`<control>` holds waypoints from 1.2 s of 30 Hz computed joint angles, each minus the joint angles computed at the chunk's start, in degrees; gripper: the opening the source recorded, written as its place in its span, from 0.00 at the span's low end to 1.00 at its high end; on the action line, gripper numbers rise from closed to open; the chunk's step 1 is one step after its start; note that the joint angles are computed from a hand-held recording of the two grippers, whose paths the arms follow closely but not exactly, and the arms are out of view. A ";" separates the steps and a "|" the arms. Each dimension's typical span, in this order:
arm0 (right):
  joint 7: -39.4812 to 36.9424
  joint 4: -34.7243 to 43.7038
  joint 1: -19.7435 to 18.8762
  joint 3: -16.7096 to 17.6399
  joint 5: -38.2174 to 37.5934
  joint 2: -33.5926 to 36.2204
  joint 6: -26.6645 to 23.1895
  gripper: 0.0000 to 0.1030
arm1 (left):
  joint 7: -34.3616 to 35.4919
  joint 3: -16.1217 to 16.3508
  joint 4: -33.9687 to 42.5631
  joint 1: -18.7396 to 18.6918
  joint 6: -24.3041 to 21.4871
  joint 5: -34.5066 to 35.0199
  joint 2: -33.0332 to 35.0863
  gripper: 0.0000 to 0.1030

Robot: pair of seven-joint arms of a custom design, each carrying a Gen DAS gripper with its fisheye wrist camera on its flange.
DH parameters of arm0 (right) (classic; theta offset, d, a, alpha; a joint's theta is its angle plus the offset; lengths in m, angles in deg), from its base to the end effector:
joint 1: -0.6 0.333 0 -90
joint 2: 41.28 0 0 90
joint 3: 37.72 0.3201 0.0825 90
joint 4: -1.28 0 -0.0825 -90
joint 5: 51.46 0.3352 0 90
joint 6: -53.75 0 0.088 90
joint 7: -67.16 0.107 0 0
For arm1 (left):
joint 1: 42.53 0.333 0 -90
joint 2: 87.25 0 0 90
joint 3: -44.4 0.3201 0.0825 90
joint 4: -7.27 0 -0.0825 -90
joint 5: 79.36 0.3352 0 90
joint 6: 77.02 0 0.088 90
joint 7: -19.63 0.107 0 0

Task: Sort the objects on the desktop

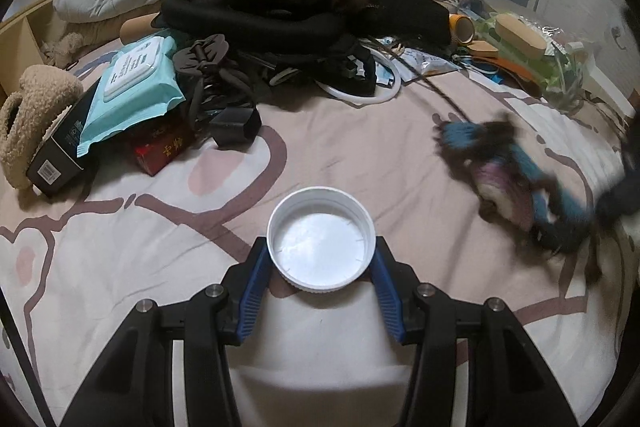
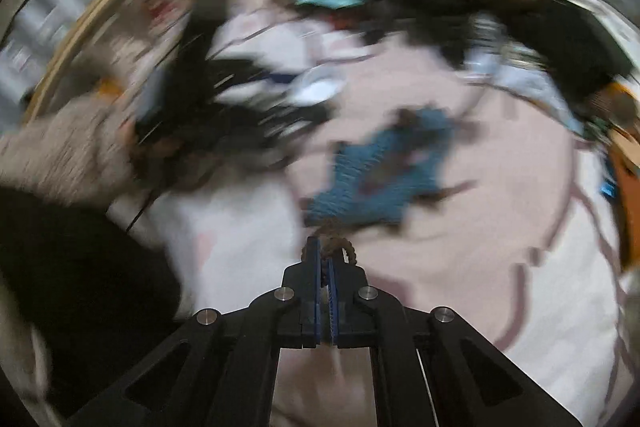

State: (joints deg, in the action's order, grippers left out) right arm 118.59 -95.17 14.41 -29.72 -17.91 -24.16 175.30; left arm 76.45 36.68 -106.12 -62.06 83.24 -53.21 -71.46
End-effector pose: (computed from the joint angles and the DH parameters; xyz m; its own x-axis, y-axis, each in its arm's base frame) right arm 0.5680 0.2440 0.4720 0.6932 -0.6048 -0.3919 -0.7207 -0.5824 -0.3760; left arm 0.5321 -0.2901 0.4230 -0.2635 -0.9646 -0.0080 -0.8027 0.2239 -0.5528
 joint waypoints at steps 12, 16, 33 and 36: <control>11.06 7.73 -0.46 0.42 -0.20 6.17 4.93 0.05 | -5.99 1.55 -0.39 -0.64 0.26 4.32 0.45 0.77; 12.52 9.45 -0.39 1.02 -0.69 7.56 5.35 0.06 | -6.68 1.56 -0.84 -0.45 2.19 5.08 0.04 0.77; 18.15 18.88 3.66 0.61 -12.29 15.63 0.13 0.49 | -3.62 1.12 1.57 -0.90 1.88 0.46 2.05 0.77; 15.36 15.67 2.99 1.43 -12.24 13.97 2.27 0.22 | -3.64 1.29 1.43 -1.02 1.94 0.61 2.00 0.77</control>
State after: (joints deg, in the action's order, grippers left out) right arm 133.96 -79.50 17.40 -28.29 -30.15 -10.18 177.57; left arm 72.81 37.97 -104.69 -63.08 85.17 -52.61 -69.47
